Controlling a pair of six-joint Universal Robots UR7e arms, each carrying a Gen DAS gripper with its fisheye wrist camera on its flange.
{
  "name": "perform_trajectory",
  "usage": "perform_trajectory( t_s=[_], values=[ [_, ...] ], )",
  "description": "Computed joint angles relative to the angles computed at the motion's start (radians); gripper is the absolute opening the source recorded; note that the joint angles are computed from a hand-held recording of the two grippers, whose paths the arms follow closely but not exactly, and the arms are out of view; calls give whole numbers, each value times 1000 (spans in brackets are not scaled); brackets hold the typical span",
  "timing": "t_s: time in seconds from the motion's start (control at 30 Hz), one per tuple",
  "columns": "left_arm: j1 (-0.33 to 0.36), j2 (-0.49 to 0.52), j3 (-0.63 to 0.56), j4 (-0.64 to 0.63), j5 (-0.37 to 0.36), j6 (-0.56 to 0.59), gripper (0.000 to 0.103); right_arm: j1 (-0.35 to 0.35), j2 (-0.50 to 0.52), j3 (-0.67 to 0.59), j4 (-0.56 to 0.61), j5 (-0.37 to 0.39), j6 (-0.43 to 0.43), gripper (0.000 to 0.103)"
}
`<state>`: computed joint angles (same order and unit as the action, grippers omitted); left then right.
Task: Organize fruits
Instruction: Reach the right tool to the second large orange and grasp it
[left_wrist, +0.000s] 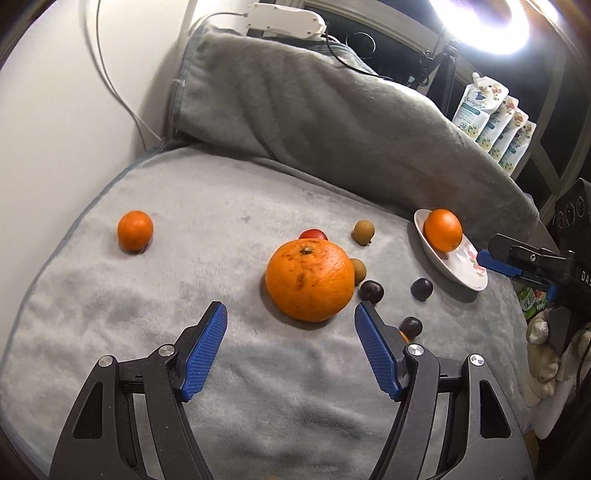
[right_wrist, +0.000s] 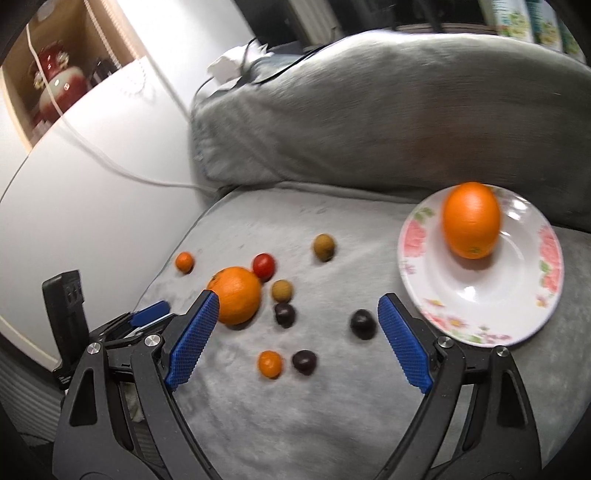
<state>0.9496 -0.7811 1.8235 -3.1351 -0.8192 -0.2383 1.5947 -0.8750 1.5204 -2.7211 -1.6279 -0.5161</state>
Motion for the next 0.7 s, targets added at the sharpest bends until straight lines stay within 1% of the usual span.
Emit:
perform_trajectory(
  t_s=[0.23, 0.3, 0.63, 0.7],
  values=[
    [20, 3, -5, 1, -53, -6, 72, 18, 60, -74, 138, 27, -2, 90],
    [24, 7, -10, 0, -66, -3, 72, 25, 86, -101, 172, 24, -2, 90],
    [44, 24, -37, 3, -121, 7, 72, 53, 183, -202, 283, 4, -22, 90],
    [49, 27, -42, 4, -133, 7, 72, 57, 196, -216, 297, 1, -26, 87]
  ],
)
